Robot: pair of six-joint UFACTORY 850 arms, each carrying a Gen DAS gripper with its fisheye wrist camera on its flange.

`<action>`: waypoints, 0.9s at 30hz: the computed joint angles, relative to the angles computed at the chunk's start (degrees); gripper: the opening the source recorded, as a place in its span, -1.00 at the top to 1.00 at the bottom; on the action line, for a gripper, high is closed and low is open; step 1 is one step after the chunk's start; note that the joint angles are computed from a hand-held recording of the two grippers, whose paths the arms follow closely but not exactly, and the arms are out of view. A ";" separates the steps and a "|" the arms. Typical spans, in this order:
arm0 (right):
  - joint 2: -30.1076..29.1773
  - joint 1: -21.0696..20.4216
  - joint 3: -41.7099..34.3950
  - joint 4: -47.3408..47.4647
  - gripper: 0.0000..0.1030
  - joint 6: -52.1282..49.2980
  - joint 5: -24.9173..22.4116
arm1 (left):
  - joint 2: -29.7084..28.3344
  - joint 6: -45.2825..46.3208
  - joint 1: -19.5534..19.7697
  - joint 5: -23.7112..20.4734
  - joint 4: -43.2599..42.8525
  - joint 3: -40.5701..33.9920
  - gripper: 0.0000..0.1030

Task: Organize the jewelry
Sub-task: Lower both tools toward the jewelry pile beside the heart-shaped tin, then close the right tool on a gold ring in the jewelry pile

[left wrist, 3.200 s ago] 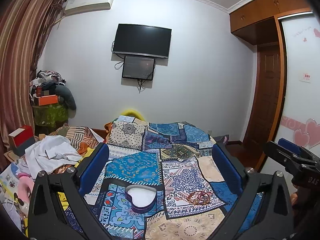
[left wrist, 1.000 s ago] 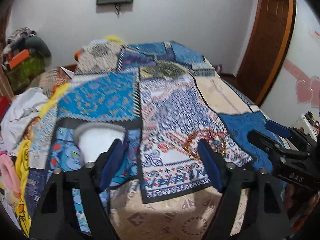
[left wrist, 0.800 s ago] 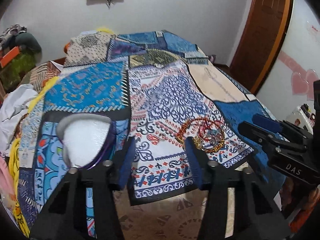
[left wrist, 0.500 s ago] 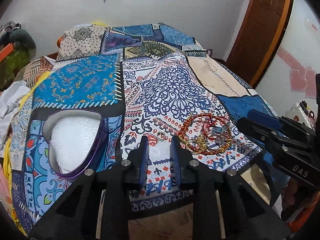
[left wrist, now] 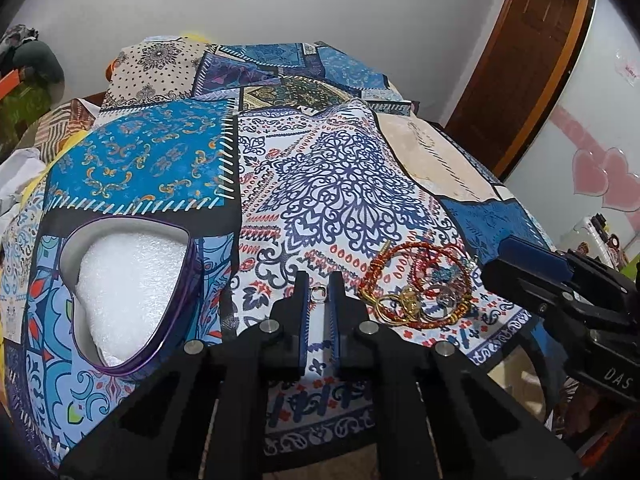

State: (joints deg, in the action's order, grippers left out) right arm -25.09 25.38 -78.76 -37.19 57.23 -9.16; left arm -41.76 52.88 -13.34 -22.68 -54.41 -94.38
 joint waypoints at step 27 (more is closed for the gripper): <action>-5.92 2.70 -7.28 12.05 0.57 -18.89 -7.43 | 5.96 10.71 1.00 -1.94 -9.28 8.78 0.85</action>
